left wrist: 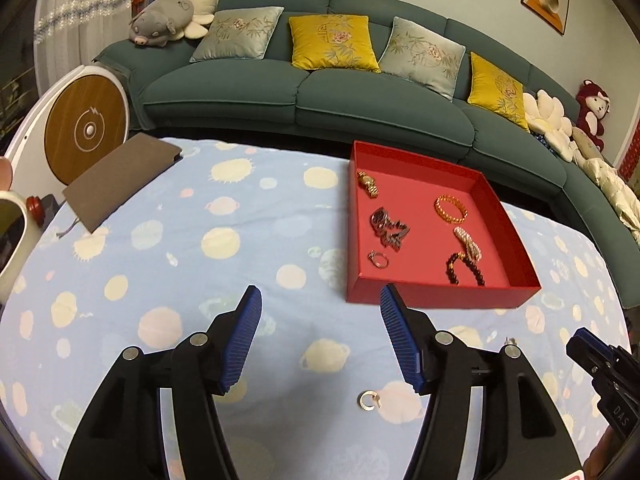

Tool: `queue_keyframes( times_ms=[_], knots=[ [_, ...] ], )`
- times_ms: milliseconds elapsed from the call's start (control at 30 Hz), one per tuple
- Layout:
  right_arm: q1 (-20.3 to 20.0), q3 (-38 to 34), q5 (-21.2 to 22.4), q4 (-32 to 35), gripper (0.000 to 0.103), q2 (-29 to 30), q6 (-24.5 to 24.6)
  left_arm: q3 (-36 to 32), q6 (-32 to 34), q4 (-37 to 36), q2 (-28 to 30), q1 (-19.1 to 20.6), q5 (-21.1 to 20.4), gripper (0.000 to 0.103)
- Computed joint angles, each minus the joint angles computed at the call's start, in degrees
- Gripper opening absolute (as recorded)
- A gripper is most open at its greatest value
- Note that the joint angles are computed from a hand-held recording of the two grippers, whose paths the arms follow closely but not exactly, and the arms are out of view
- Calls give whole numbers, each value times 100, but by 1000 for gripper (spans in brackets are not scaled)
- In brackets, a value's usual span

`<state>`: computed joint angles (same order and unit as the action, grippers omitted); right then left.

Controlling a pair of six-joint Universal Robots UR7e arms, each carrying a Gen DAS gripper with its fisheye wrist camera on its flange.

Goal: Organize jewelry
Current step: 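Lift both open tools out of the red box toward the earrings on the bed, then grasp the silver chain earring with the right tool while the left tool grasps a small earring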

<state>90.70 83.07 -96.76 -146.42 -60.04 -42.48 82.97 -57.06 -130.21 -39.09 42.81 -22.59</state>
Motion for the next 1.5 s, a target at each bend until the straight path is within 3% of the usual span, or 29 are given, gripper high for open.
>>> queue_keyframes(
  times_ms=[200,367,900,1000,1200,1500],
  knots=[
    [-84,477,-275,25,24,-100,-274,603,-706,-24,-221,-94,-203,60],
    [-106,602,-370,252,24,-33,-393,594,-615,229,-152,-71,-322,60],
    [-35,420,-447,457,24,372,-345,813,-294,-174,-233,0,-543,60],
    [-34,410,-474,428,20,402,-355,794,-222,-246,-205,1,-582,60],
    [-25,460,-516,362,1,386,-427,670,-94,-393,-92,27,-679,60],
    [-110,498,-405,387,1,137,-505,98,396,-799,391,170,-1163,60]
  ],
)
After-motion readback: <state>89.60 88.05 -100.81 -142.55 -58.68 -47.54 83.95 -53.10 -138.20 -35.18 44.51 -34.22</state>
